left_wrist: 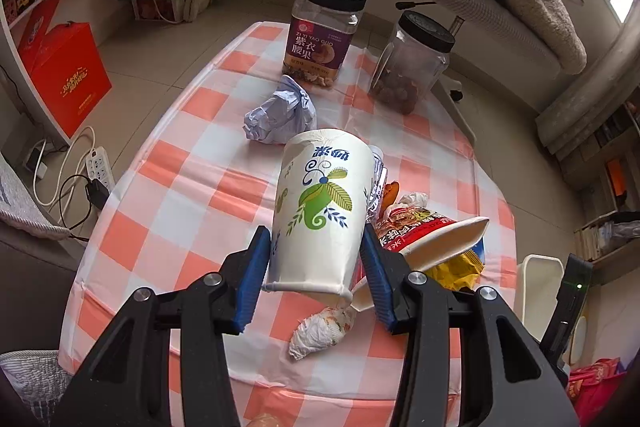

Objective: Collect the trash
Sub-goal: 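Grasp the yellow snack packet with the right gripper while the left gripper holds the cup, then drop the yellow packet and paper cup into the white bin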

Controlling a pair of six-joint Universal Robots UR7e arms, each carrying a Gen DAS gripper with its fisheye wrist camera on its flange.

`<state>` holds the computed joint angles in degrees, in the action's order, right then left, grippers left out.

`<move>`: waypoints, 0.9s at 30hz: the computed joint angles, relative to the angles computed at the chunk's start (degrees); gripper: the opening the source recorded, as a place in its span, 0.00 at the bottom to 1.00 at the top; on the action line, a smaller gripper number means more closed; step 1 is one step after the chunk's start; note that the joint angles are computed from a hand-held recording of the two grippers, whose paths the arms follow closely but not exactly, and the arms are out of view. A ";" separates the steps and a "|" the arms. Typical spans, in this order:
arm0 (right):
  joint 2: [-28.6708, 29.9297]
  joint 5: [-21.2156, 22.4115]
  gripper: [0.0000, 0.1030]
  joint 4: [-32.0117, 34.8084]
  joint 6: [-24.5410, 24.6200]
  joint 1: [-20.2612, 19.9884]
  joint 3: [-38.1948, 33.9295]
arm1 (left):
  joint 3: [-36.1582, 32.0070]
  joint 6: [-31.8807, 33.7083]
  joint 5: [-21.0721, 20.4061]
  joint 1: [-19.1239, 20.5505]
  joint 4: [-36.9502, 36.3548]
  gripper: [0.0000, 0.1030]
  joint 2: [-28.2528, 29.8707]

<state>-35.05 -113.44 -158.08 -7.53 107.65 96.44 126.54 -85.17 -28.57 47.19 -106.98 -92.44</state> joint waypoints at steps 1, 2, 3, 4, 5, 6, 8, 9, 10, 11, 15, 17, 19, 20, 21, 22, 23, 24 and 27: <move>-0.29 0.16 0.00 -0.93 -0.91 0.24 0.28 | 0.09 0.08 0.17 -0.20 -0.24 0.45 0.00; -0.49 0.24 0.00 -1.91 -1.79 0.45 0.47 | 0.21 0.28 0.38 -0.41 -0.61 0.45 0.03; -0.98 0.50 0.00 -2.58 -2.44 0.51 0.85 | 0.32 0.50 0.54 -0.62 -0.95 0.45 0.05; -1.60 0.89 0.00 -2.87 -2.78 0.44 1.18 | 0.33 0.76 0.67 -0.81 -1.30 0.45 0.21; -1.99 1.24 0.00 -2.95 -2.97 0.38 1.20 | 0.46 1.10 0.84 -1.00 -1.82 0.45 0.30; -2.31 1.43 0.00 -3.29 -3.20 0.35 1.30 | 0.59 1.59 1.01 -1.20 -2.60 0.45 0.45; -2.65 1.80 0.00 -3.88 -3.51 0.34 1.16 | 0.72 2.73 1.31 -1.48 -4.13 0.45 0.94; -2.72 1.98 0.00 -4.10 -3.62 0.33 0.98 | 0.69 3.15 1.45 -1.59 -4.65 0.45 1.25; -3.11 2.16 0.00 -4.41 -3.82 0.26 1.14 | 0.63 3.50 1.55 -1.66 -5.17 0.45 1.59; -3.94 2.37 0.00 -5.05 -4.11 0.08 1.91 | 0.64 3.75 1.60 -1.75 -5.68 0.45 1.86; -5.24 2.32 0.00 -6.65 -4.80 -0.19 2.51 | 0.63 6.00 1.65 -1.73 -9.14 0.45 3.19; -5.85 2.39 0.00 -7.22 -4.84 -0.49 2.71 | 0.43 7.09 1.87 -1.84 -10.63 0.45 4.16; -6.42 2.39 0.00 -7.79 -4.80 -0.82 2.79 | 0.34 8.40 2.23 -1.99 -12.43 0.45 5.13; -6.85 2.43 0.00 -8.04 -4.82 -1.03 2.91 | 0.32 9.23 2.38 -2.06 -13.60 0.45 5.65; -7.18 2.40 0.00 -8.26 -4.87 -1.21 2.95 | 0.33 10.32 2.48 -2.11 -15.14 0.45 6.21; -7.52 2.36 0.00 -8.58 -4.88 -1.42 2.99 | 0.36 11.33 2.61 -2.18 -16.69 0.45 6.78; -7.89 2.35 0.00 -8.84 -4.90 -1.71 2.99 | 0.28 12.21 2.76 -2.26 -18.05 0.45 7.44; -8.32 2.39 0.00 -9.09 -4.83 -1.98 3.04 | 0.17 13.15 2.88 -2.34 -19.46 0.45 8.15; -9.68 2.21 0.00 -10.17 -4.87 -2.83 3.20 | -0.03 17.16 3.04 -2.51 -25.18 0.45 10.50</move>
<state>-44.73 -111.23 -168.24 -12.40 104.82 99.64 126.51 -68.01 -25.53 44.67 -132.16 -81.94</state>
